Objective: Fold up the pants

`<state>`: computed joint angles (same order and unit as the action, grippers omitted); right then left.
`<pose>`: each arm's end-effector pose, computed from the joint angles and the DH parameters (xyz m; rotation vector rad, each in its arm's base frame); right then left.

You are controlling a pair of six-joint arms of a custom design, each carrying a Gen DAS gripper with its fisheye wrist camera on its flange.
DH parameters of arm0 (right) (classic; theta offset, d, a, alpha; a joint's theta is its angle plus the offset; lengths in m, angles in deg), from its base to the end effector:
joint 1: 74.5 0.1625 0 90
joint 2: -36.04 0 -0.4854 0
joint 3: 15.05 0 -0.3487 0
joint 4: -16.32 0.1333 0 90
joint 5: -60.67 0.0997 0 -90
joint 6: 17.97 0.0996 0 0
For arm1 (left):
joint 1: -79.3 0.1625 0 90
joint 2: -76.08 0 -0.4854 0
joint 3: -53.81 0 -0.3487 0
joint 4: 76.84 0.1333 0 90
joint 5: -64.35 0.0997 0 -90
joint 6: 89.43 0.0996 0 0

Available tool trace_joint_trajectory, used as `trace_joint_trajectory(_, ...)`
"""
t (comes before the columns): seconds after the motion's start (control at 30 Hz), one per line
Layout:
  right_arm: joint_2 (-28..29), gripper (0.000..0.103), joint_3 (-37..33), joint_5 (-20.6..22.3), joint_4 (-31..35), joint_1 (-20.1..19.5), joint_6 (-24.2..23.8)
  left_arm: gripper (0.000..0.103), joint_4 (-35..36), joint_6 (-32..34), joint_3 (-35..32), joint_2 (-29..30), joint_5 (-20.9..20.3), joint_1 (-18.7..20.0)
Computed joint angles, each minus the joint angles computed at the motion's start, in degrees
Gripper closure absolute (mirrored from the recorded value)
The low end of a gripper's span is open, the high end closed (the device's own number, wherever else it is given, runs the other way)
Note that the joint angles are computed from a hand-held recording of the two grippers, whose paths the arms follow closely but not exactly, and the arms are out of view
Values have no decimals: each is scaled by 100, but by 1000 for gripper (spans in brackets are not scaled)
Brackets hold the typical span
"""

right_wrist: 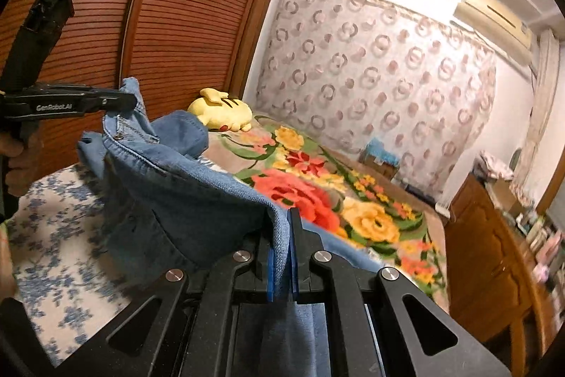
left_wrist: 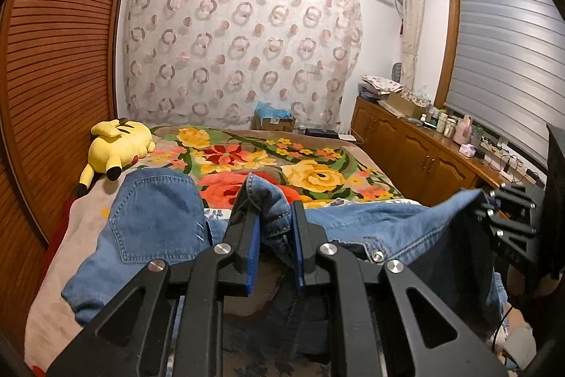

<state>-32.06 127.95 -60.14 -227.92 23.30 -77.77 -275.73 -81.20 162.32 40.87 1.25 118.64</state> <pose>0.1323 -0.3598 0.3584 0.6712 -1.7551 1.1442 -0.3738 -0.5370 0.0942 1.1635 2.4887 -1.0567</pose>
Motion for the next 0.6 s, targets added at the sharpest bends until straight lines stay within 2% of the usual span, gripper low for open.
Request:
trace_joint_trajectory(0.2,283,97,-681,57,223,-170,-579,85,347,161,-535,253,72,213)
trace_joint_trajectory(0.37,507,97,-1128,240,536,-487,-745,82,732,165,-907,447,150,407)
trace_joint_trajectory(0.47,597,97,-1349,323,781,-693,-730,75,796,190,-992,525,192,474)
trace_joint_trajectory(0.6,650,97,-1703,302,1215,-848,-623,59,887,160,-1028,572,314,523)
